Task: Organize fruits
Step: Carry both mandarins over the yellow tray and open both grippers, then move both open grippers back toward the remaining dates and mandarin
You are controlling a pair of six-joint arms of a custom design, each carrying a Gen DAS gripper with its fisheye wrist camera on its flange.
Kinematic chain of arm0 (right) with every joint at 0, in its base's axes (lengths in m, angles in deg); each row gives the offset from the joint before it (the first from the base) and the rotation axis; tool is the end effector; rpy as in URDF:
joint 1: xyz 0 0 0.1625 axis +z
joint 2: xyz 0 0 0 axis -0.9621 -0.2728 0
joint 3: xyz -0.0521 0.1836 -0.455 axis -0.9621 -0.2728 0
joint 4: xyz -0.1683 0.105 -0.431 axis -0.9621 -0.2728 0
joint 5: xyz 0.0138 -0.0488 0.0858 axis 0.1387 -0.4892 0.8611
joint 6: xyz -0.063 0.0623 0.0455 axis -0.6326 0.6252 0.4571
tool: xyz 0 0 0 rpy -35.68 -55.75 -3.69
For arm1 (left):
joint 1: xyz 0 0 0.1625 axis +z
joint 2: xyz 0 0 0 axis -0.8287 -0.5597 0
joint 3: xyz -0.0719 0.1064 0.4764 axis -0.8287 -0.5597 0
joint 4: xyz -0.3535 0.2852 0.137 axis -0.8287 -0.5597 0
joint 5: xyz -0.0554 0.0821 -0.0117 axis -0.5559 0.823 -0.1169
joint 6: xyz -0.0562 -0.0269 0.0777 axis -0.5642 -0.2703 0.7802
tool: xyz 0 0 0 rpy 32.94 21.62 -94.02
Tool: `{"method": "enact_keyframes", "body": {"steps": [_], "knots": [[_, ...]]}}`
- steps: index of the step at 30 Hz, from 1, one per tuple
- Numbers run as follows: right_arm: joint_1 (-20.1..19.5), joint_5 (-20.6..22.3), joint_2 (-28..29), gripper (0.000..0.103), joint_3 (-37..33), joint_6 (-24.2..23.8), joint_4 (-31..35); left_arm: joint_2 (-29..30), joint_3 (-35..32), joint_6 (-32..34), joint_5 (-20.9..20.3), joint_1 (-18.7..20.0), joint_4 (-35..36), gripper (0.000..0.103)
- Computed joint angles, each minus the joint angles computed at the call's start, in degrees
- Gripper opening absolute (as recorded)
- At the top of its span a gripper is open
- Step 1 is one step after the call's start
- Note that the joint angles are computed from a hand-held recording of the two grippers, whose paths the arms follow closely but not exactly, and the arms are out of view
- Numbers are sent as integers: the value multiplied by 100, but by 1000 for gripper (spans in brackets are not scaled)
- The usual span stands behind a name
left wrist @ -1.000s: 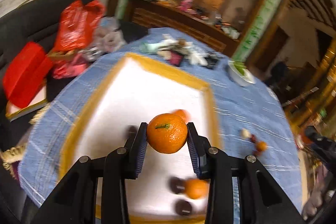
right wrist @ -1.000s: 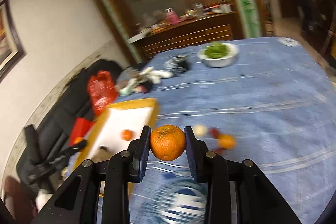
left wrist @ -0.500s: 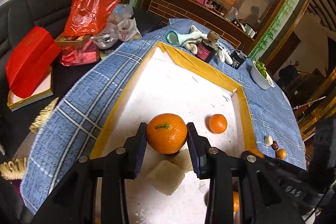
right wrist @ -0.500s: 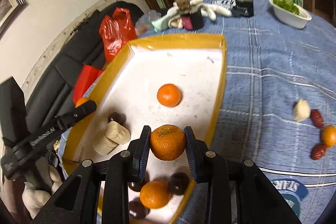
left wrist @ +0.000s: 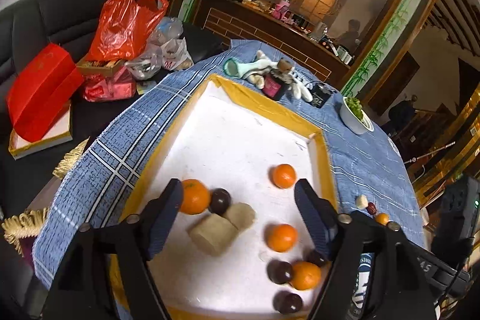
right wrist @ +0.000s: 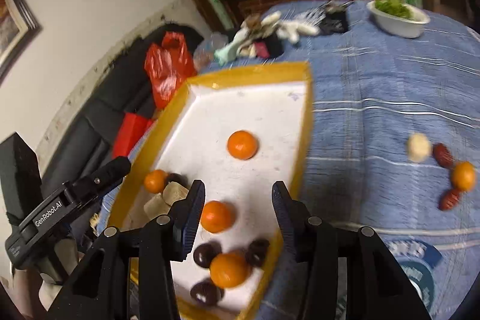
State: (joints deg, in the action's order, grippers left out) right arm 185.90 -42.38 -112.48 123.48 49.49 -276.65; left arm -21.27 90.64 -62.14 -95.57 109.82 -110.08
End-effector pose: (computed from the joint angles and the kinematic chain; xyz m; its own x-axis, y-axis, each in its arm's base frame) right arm 0.2980 -0.4636 0.0200 -0.9094 -0.3018 0.2862 -0.4023 0.8129 -0.4212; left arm -0.0403 -0.4031 0.2935 -0.9127 -0.1400 -0.3839 0.2030 0.6600 -0.7234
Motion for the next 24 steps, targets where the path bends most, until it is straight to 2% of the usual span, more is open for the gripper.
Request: {"method": "enact_keyframes", "body": {"steps": [4, 10, 16, 24], "knots": [[-152, -93, -380, 53, 739, -18, -1039, -70, 169, -274, 207, -642, 393, 87], [-737, -164, -911, 53, 1727, 385, -2367, 373, 375, -412, 82, -1565, 593, 88], [-1176, -60, -1273, 55, 2239, 578, -2935, 834, 411, -681, -3, -2186, 866, 88], [-1454, 370, -1392, 55, 2489, 500, -3217, 1094, 424, -1087, 299, -2744, 1257, 88]]}}
